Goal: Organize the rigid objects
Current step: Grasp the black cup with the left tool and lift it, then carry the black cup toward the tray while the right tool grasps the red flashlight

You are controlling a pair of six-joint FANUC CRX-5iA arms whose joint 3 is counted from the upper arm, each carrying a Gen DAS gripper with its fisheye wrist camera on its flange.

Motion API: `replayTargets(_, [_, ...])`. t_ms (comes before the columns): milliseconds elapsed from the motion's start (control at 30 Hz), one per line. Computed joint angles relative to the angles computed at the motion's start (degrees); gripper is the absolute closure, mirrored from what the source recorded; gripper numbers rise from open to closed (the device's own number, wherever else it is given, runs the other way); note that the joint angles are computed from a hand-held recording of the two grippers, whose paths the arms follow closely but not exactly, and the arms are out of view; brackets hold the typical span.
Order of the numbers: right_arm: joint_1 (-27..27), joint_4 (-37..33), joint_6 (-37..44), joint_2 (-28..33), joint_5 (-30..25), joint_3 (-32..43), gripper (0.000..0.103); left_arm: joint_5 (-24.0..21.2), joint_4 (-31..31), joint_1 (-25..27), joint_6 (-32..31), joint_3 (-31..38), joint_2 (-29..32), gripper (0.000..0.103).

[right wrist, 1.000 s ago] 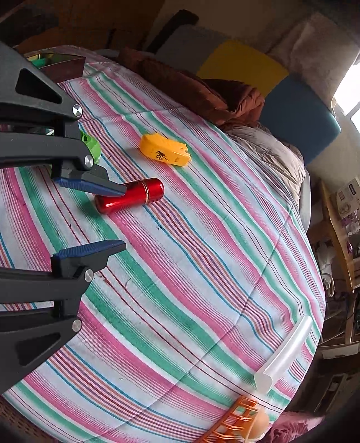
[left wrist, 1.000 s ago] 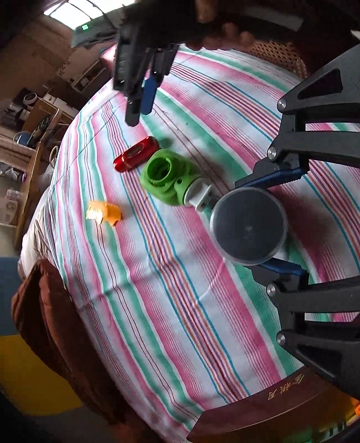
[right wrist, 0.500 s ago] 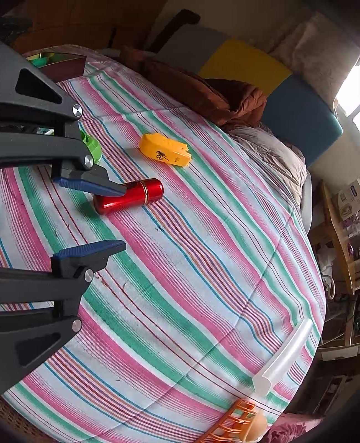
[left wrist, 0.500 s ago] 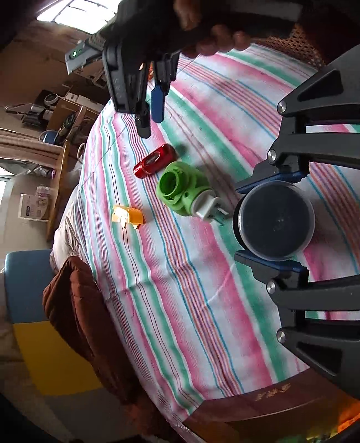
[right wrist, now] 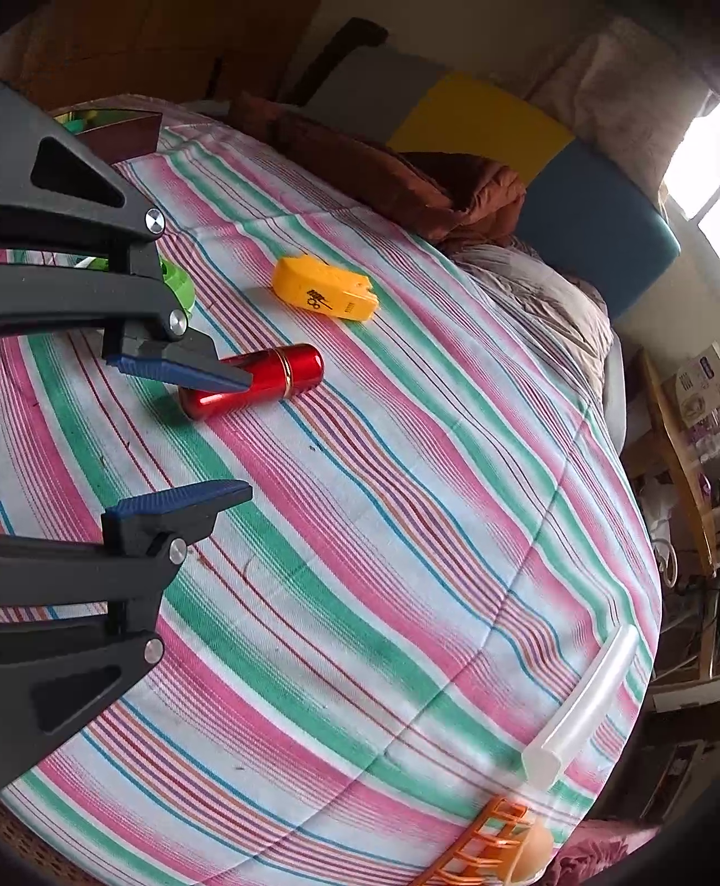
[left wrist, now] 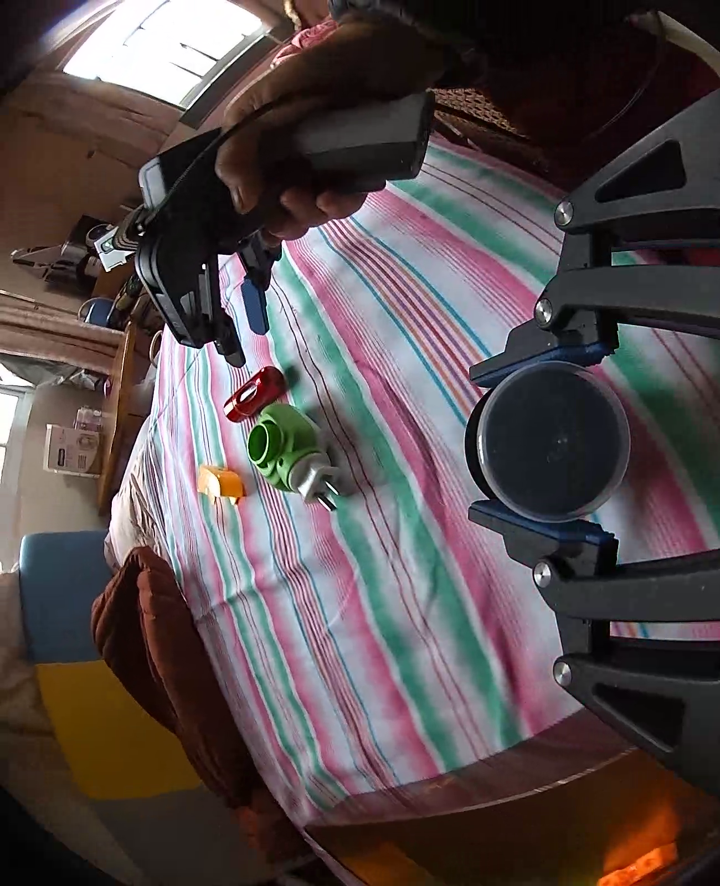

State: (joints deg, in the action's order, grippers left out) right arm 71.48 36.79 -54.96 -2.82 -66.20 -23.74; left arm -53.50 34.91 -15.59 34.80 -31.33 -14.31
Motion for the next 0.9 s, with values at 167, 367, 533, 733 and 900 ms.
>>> replayTargets(167, [-0.80,-0.01,5.11,2.41,0.19,2.30,0.071,-1.08,1.03,1.71,-1.00,-0.96,-0.79,0.060])
replayTargets(367, [-2.75,-1.14,11.73,4.98,-1.02,5.45,0.071,-2.36,2.22,3.00,-1.40,-1.41,-0.86,0.060])
replayTargets(533, [-7.06,-7.94,23.69,9.16,-1.10,10.43,0.071,-2.50,2.47,3.82,-1.73,-1.92,-1.81,0.060])
replayTargets(733, [-7.52,-13.61,42.66,17.55,-13.93,22.37,0.077,-3.00,3.99,5.34,-2.46,-2.41,-3.15,0.060])
replayTargets(900, [-5.61,-16.70,46.96,15.62,-13.83,21.53,0.077,-3.17,5.96,6.46,-3.88,-3.11,-5.01,0.060])
